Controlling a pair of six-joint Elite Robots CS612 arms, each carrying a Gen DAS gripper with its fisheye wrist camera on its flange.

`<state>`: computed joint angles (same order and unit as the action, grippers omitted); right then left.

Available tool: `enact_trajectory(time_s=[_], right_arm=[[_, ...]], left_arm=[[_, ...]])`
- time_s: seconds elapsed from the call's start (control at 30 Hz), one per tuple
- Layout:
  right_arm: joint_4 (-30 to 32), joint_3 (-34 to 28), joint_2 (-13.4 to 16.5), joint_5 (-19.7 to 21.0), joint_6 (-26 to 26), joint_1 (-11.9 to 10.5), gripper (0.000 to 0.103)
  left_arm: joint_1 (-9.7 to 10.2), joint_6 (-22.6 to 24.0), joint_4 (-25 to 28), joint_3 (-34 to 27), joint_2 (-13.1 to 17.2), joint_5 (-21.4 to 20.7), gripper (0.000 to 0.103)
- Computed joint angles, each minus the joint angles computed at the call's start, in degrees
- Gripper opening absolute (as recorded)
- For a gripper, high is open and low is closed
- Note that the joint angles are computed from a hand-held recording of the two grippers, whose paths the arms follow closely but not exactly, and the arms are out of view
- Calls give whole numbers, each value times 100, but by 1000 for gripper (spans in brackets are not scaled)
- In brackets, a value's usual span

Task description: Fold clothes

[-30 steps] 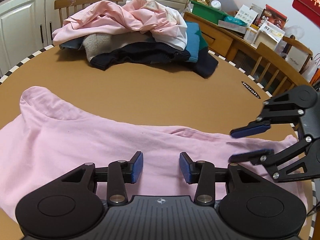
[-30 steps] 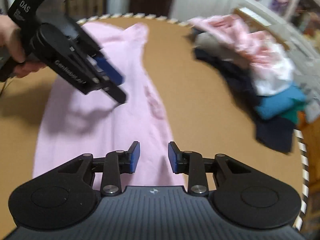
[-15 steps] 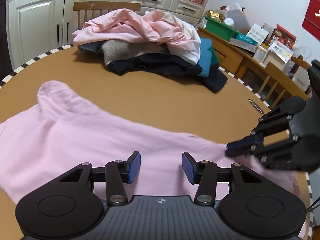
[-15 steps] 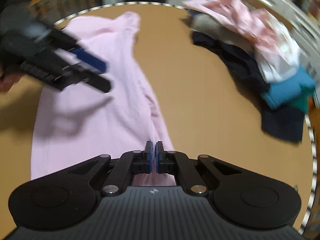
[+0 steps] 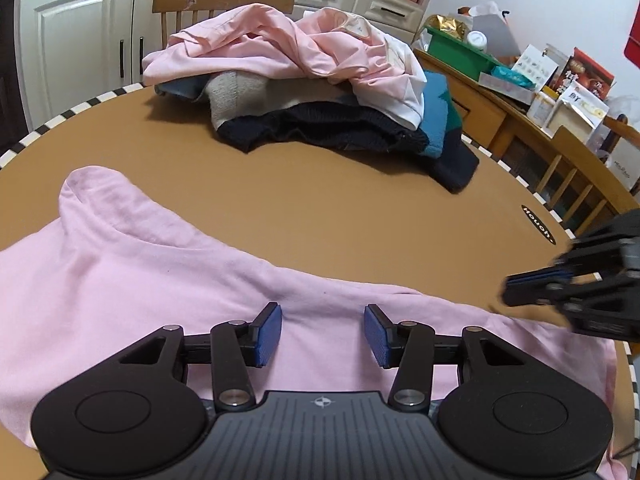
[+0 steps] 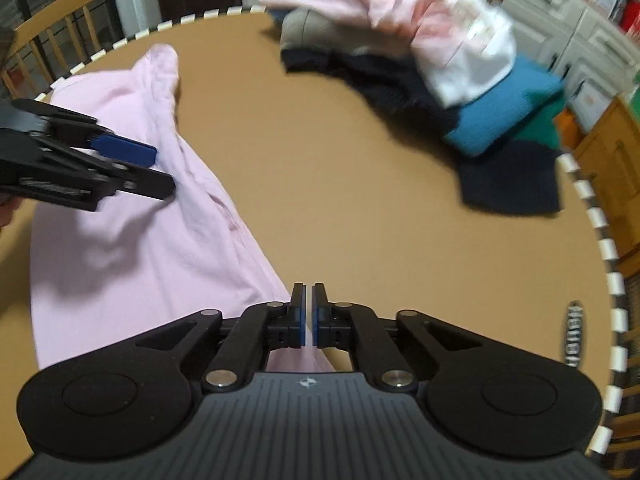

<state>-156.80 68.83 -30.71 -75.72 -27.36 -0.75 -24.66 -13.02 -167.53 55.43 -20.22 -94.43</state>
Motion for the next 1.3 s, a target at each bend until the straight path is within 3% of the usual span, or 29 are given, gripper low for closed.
enact_trajectory(time_s=[0.1, 0.3, 0.33, 0.4, 0.47, 0.53, 0.63, 0.73, 0.8, 0.9, 1.03, 1.17, 1.3], right_arm=[[22, 313, -180, 279, 147, -37, 13], [13, 572, -197, -98, 656, 34, 15], [-81, 622, -203, -43, 785, 24, 18], [-58, 668, -237, 25, 914, 19, 36], [10, 719, -309, -82, 1153, 41, 40], [-455, 1017, -460, -20, 1698, 8, 42], [-1299, 1581, -709, 64, 2828, -57, 58], [-1934, 2101, -925, 25, 3738, -75, 59], [-2299, 2386, -1050, -197, 4016, -29, 66], [-2586, 2619, -1158, -536, 4178, 23, 79], [-2314, 2631, -1236, -742, 4178, 3, 79], [-2238, 2487, -1171, -396, 3718, -137, 79], [-1859, 2183, -1041, 189, 3205, -337, 64]], left_arm=[[-4, 14, 26, -40, 22, -15, 54], [-62, 383, 118, -7, -9, 157, 58], [-70, 389, 192, -9, -27, 183, 59], [-79, 221, 356, 26, -99, 226, 59], [-91, -38, 416, 178, -232, 296, 59], [-111, -284, 444, 384, -392, 410, 62], [-194, -494, 873, 666, -653, 781, 66], [-203, -786, 1101, 884, -832, 596, 67], [-227, -843, 1133, 1036, -932, 559, 69], [-296, -812, 1141, 1267, -1075, 673, 72], [-361, -1081, 1075, 1564, -1235, 604, 74], [-482, -1440, 1128, 1735, -1340, 759, 75], [-671, -1911, 1327, 1731, -1375, 1163, 76]])
